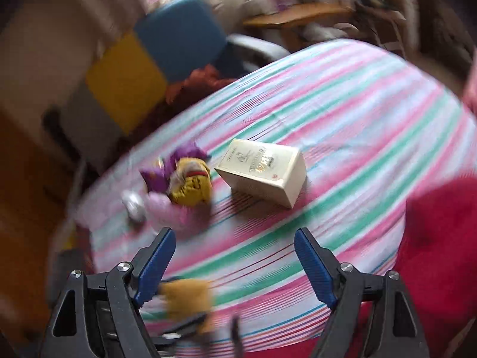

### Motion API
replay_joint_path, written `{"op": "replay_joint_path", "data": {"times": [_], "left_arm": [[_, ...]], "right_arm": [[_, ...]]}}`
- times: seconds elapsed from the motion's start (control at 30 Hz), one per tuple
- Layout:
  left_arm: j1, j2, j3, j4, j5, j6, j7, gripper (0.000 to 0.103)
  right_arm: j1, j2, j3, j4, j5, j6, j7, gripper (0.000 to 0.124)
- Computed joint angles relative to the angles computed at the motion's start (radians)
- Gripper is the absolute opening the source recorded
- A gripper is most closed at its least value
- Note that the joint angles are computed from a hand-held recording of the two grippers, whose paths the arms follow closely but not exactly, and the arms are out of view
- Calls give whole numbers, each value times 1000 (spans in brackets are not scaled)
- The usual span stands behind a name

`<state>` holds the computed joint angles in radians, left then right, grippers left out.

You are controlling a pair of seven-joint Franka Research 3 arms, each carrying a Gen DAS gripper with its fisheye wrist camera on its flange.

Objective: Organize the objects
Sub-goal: 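Grasp the yellow sponge with the left tool while the right tool grasps the beige printed box, then drop the sponge into the tray with left tool while right drops the beige box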

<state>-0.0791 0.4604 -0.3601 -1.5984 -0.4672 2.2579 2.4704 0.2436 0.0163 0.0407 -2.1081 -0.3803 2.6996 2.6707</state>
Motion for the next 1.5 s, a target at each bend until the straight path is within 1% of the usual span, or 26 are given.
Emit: {"op": "replay_joint_path", "data": {"times": [0.03,0.1,0.17,0.23,0.3,0.43,0.5,0.53,0.6,0.67,0.73,0.9,0.97,1.03,1.17,1.27,1.37,1.5], "left_arm": [[14,-6,3,-6,-10,-9,1,64],[44,-17,10,-21,-43,-26,1,64],[69,-25,14,-36,-83,-35,5,64],[78,-31,17,-45,-113,-37,-4,64],[75,-41,19,-61,-124,-22,0,64],[73,-44,24,-66,-130,-11,13,64],[63,-41,20,-74,-137,7,7,64],[62,-41,18,-78,-141,14,6,64],[62,-46,17,-89,-150,30,9,64],[61,-58,14,-111,-160,55,19,63],[60,-64,13,-120,-167,65,21,61],[62,-103,17,-164,-184,93,41,60],[65,-122,21,-181,-196,96,48,60],[72,-142,27,-195,-219,94,63,60],[79,-203,40,-240,-287,128,113,60],[91,-259,67,-282,-354,147,159,60],[101,-304,106,-309,-411,162,182,61],[116,-354,163,-343,-472,202,201,61]], "right_arm": [[0,18,1,42,0,-50,-71,83],[4,74,-3,148,-7,-176,-208,83],[9,149,-12,261,13,-283,-355,83],[21,227,-28,374,17,-388,-463,83],[28,301,-41,478,43,-481,-571,83],[37,441,-71,659,99,-630,-703,83],[44,478,-88,700,113,-658,-726,83],[46,498,-96,720,120,-671,-731,81],[51,504,-106,716,135,-668,-721,72],[61,478,-111,676,137,-638,-700,61],[70,440,-109,621,135,-596,-688,55],[95,328,-97,481,113,-508,-612,54],[100,308,-90,465,103,-488,-580,54],[108,268,-84,422,84,-449,-540,54],[121,214,-60,377,55,-368,-477,54],[136,202,-35,380,52,-306,-452,54],[151,240,-13,429,84,-230,-467,54],[190,349,9,577,154,-192,-542,54]]}}
